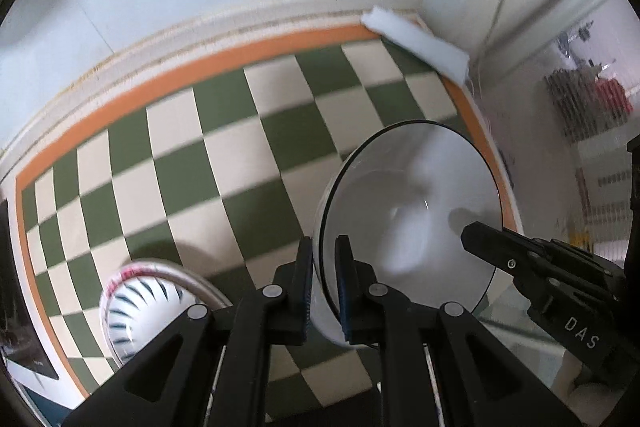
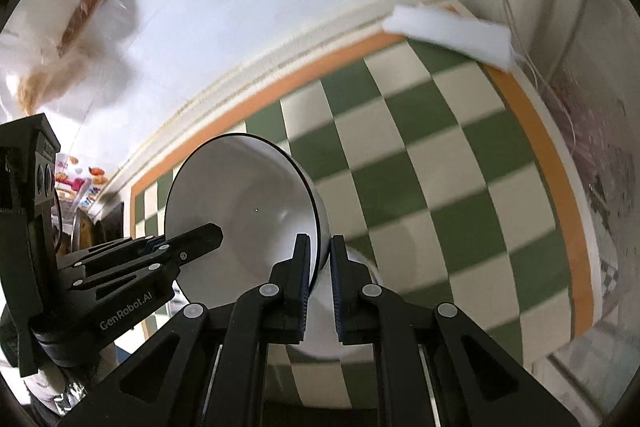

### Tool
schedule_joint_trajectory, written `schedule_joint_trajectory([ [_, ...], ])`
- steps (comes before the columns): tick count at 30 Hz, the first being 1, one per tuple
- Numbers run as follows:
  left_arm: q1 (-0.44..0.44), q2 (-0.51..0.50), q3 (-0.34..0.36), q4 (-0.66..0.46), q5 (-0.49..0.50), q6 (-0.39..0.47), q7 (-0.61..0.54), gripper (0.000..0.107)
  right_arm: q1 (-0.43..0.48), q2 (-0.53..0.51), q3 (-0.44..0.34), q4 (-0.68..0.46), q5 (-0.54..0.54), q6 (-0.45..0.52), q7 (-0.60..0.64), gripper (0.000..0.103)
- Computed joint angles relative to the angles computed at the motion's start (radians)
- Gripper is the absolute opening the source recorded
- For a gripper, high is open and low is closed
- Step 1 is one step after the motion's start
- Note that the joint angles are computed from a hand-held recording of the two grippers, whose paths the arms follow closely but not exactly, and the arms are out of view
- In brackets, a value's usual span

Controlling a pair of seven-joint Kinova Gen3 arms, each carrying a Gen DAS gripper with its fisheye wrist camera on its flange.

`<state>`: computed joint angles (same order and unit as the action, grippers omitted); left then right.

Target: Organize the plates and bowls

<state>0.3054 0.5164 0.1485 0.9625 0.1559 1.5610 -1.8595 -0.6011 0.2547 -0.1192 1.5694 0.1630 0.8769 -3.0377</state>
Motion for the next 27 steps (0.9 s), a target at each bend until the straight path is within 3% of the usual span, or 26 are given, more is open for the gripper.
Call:
schedule_joint_trajectory([
  [10, 0.030, -0.046, -0.003, 0.190, -0.052, -0.067, -0.011, 0.009, -0.033, -0.006, -0.021, 0.147, -0.043, -0.123, -0.084, 0.012],
  [21, 0.069, -0.029, -0.005, 0.242, -0.112, -0.115, 0.017, 0.009, 0.000, 0.023, -0.026, 0.188, -0.123, -0.186, -0.008, 0.012],
  [27, 0.069, -0.015, -0.003, 0.221, -0.118, -0.090, 0.016, 0.009, 0.017, 0.031, -0.024, 0.190, -0.164, -0.197, 0.036, 0.012],
])
